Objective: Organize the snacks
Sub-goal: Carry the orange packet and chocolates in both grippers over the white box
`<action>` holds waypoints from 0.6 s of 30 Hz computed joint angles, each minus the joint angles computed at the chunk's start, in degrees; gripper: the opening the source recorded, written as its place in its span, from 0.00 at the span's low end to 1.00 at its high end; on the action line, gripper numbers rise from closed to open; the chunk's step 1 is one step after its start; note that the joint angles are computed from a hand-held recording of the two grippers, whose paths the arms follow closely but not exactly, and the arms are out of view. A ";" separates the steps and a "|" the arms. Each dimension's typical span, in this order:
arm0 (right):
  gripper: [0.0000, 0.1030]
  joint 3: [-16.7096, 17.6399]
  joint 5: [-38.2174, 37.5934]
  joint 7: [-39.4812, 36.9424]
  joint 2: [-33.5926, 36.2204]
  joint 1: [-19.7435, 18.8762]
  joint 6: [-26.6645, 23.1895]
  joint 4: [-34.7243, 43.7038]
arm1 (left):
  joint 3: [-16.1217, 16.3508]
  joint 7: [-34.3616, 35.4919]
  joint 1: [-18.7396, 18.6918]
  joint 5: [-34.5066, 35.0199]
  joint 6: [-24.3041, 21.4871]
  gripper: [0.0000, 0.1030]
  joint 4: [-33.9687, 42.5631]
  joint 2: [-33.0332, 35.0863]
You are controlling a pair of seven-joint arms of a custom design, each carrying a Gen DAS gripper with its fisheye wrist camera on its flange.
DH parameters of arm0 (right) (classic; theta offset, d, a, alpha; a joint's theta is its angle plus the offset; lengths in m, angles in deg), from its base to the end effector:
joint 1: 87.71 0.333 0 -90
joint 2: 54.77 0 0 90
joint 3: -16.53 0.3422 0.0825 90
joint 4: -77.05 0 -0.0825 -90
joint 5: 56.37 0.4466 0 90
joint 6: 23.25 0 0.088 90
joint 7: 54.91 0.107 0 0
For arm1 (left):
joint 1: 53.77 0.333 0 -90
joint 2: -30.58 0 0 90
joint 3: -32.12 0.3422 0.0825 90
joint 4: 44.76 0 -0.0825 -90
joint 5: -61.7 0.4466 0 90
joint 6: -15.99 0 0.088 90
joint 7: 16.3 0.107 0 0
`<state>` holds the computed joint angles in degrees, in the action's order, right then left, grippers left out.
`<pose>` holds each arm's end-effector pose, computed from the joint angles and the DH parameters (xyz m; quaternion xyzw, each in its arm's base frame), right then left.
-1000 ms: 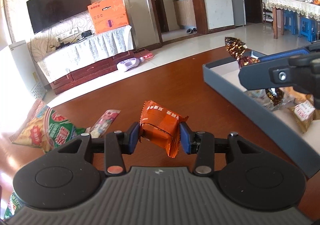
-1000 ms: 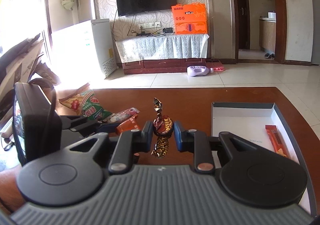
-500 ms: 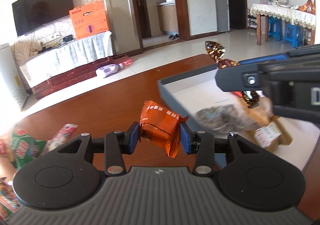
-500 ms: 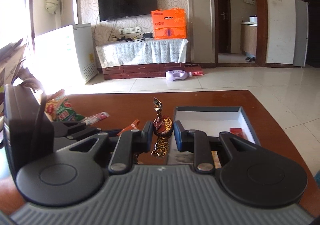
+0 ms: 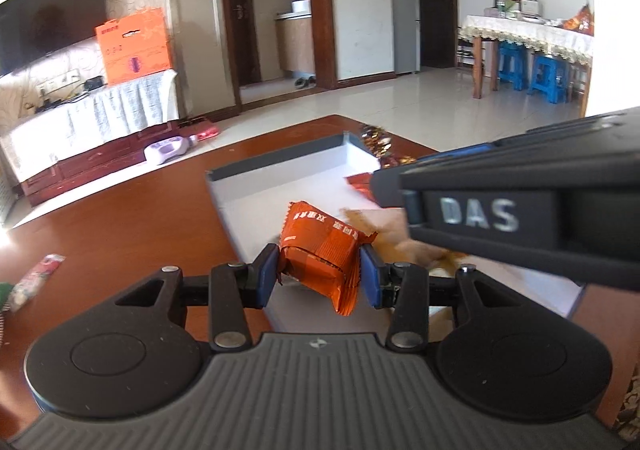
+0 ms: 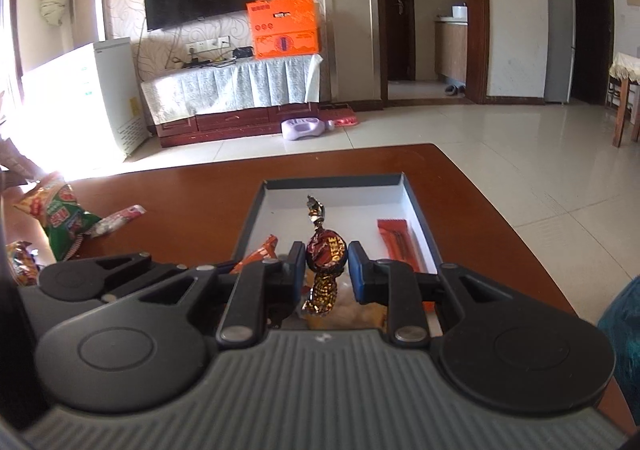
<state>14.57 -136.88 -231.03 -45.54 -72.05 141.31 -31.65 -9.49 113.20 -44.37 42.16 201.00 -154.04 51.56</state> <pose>0.6528 0.2174 0.4699 -0.5629 0.6538 -0.3556 0.3594 0.6532 -0.3080 0.4546 -0.3559 0.7897 -0.4356 0.2449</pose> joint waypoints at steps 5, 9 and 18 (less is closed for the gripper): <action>0.25 0.02 4.55 -3.63 0.50 -0.42 0.13 -0.51 | -4.41 0.42 2.78 2.25 2.07 0.48 -1.30 1.50; 0.25 -0.34 6.77 -5.51 0.89 -0.19 0.35 -0.54 | -8.89 -0.71 6.93 5.80 2.11 0.48 -1.80 3.33; 0.25 -0.96 8.99 -6.98 0.88 0.30 0.12 -0.93 | -18.97 2.61 16.00 9.96 -1.74 0.48 -1.61 8.26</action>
